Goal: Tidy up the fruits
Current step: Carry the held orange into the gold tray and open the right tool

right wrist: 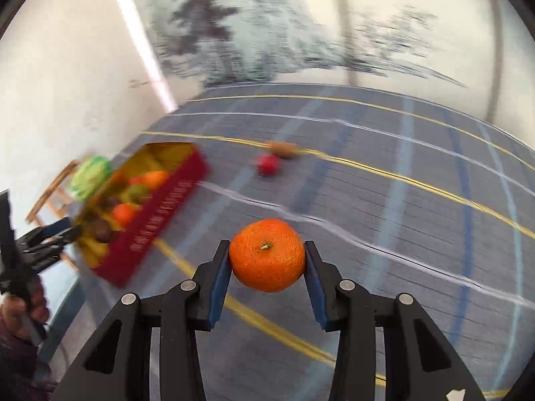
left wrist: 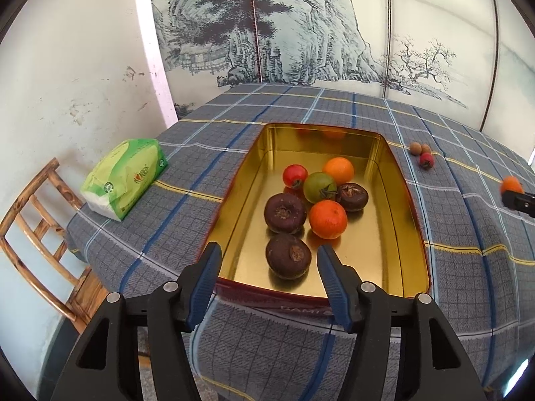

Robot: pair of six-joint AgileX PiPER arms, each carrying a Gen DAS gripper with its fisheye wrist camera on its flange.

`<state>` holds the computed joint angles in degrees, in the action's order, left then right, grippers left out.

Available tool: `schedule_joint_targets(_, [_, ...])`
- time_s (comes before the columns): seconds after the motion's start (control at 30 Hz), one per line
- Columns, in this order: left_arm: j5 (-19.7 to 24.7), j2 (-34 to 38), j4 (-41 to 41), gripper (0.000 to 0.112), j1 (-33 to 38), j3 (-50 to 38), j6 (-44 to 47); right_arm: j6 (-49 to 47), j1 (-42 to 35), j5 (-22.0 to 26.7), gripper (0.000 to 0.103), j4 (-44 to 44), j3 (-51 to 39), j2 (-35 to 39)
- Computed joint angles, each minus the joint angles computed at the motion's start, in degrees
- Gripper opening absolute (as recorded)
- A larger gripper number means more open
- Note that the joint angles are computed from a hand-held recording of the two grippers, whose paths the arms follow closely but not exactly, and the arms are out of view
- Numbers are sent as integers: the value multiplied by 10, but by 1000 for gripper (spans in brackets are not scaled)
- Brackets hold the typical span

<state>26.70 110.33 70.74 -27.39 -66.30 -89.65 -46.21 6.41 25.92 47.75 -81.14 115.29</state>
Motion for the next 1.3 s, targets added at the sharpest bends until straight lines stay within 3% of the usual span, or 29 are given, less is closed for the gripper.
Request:
schedule_joint_targets(0.27, [4,-18,9,65,10,19,-4,88,106,72,40,-76,-175,96])
schedule_joint_targets(0.63, [1,-26,20,71,20,28,-9,177,164,147,40,-176,-349,200])
schedule_joint_targets(1.3, [-2,-22,17,75,25,24,-1,218,187,196,40,-236,-445,265])
